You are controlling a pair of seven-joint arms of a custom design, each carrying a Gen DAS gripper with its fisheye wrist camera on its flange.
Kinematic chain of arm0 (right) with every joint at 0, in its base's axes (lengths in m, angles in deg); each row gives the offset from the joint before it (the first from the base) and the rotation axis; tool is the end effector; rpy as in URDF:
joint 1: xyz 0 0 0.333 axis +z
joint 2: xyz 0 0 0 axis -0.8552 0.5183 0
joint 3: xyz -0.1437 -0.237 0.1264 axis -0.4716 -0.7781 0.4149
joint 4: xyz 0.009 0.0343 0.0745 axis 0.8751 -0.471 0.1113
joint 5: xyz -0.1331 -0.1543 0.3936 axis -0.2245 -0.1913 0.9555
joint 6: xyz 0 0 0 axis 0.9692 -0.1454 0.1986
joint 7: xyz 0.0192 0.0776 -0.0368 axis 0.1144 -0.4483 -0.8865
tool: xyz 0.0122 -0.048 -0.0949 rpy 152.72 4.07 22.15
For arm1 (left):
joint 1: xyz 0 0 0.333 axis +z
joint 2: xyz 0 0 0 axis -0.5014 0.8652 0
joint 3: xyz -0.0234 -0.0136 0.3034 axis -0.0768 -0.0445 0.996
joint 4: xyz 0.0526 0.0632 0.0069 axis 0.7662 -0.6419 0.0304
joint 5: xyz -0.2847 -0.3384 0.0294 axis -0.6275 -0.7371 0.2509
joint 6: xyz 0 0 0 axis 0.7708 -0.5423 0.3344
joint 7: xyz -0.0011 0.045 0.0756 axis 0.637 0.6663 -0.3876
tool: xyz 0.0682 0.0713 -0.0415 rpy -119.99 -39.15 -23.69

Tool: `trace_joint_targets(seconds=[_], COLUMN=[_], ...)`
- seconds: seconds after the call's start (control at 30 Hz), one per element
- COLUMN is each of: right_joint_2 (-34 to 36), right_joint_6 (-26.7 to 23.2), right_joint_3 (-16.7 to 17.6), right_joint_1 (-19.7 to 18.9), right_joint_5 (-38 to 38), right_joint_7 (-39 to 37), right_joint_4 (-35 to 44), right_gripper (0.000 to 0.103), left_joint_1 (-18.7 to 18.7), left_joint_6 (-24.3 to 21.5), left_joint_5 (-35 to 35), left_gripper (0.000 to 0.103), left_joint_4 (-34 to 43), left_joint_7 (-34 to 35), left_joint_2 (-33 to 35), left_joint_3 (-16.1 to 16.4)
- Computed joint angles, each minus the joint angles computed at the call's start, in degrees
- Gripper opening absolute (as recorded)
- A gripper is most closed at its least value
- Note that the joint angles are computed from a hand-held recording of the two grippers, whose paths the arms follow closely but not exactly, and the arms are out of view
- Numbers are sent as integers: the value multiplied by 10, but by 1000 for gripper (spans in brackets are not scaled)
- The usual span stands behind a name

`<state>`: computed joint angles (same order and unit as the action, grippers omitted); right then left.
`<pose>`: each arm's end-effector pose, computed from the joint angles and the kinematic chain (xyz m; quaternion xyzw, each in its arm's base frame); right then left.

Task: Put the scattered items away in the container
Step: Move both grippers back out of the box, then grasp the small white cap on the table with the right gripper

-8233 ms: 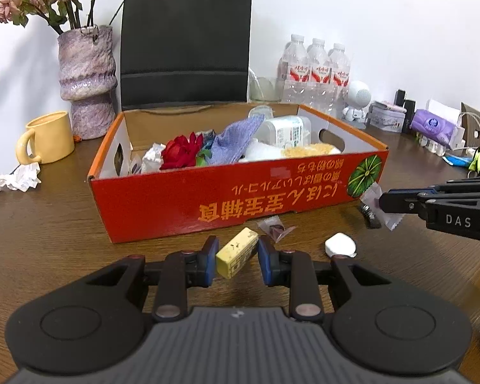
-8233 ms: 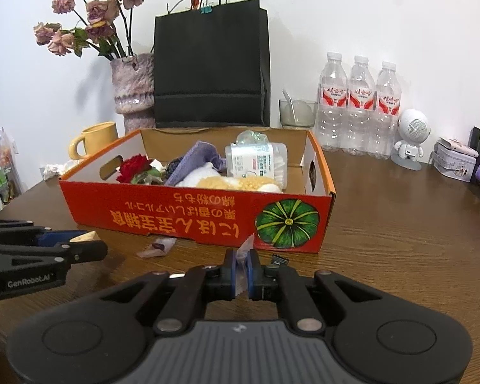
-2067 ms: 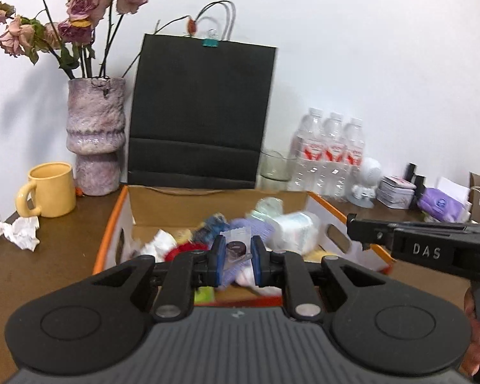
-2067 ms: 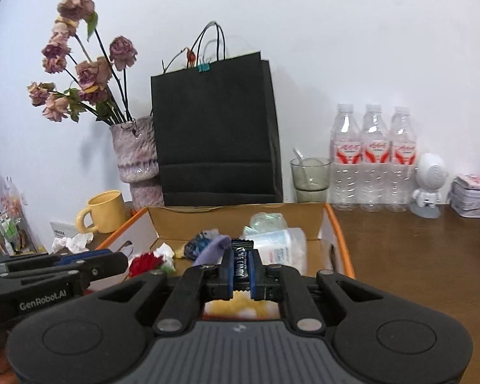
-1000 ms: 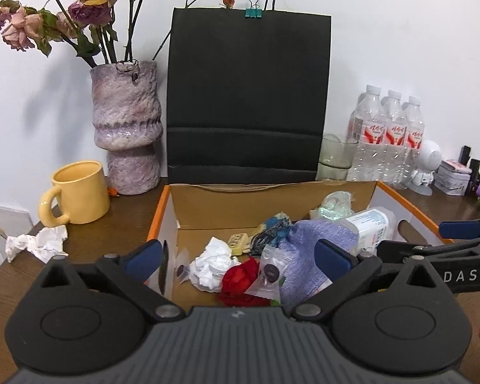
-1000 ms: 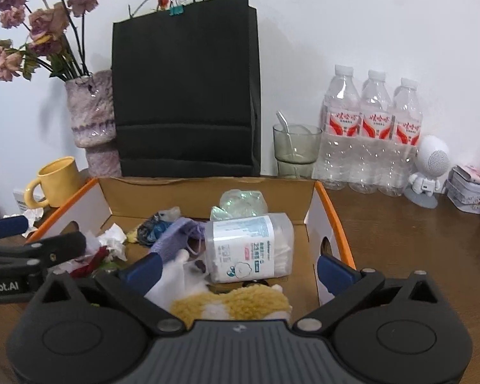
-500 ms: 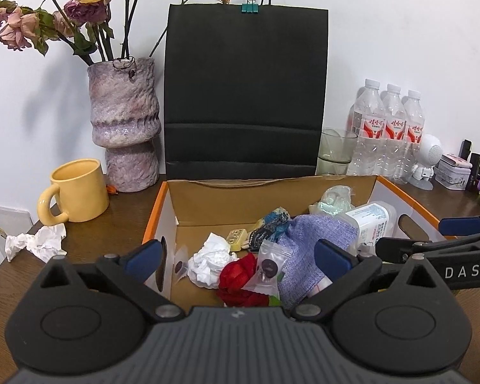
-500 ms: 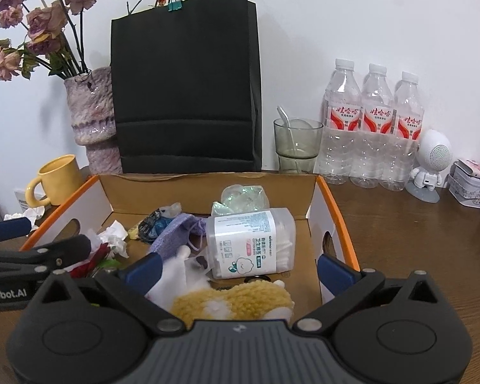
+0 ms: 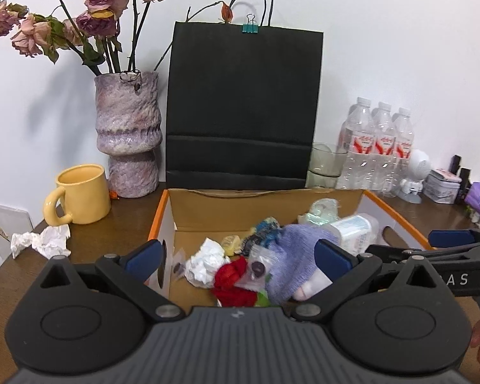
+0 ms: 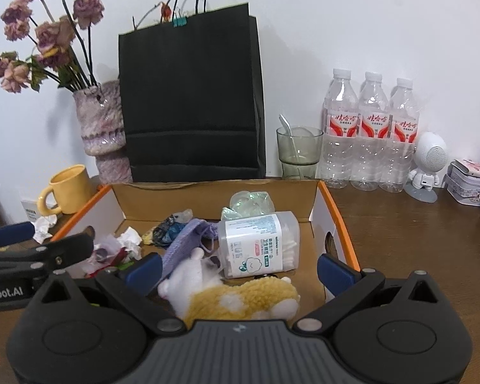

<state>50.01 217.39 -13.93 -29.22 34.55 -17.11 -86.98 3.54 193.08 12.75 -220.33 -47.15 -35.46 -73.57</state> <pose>0.5204 0.1380 0.4800 -0.7091 0.5072 -0.2428 0.4254 0.4381 -0.2221 0.4416 -0.6285 0.5674 -0.3818 0.3704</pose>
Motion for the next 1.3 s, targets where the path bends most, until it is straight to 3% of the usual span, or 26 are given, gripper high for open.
trace_joint_targets(seconds=[0.27,0.53,0.63,0.83,0.93,1.13,1.23,1.3], right_joint_2=[-83,-165,-181,-178,-174,-150,-145,-146], right_joint_6=[18,30,20,12,9,-4,-10,-12], right_joint_3=[-13,-3,20,67,61,45,50,29], right_joint_1=[17,8,-16,-55,-49,-42,-50,-31], right_joint_5=[-19,-81,-105,-167,-190,-232,-256,-260], right_joint_7=[10,62,93,147,161,198,214,210], right_joint_4=[-75,-168,-200,-230,-235,-224,-223,-224], right_gripper=[103,103,103,102,99,84,70,62], left_joint_1=[-116,-214,-239,-261,-268,-271,-271,-271], left_joint_6=[-17,-45,-67,-71,-70,-72,-72,-75], left_joint_5=[-3,2,4,18,21,29,33,35], left_gripper=[103,103,103,103,103,103,103,103], left_joint_4=[-67,-141,-156,-178,-183,-180,-179,-178], left_joint_7=[0,-15,-21,-44,-49,-46,-47,-48], left_joint_2=[-56,-104,-98,-99,-92,-76,-74,-72], left_joint_3=[74,126,141,158,166,177,175,175])
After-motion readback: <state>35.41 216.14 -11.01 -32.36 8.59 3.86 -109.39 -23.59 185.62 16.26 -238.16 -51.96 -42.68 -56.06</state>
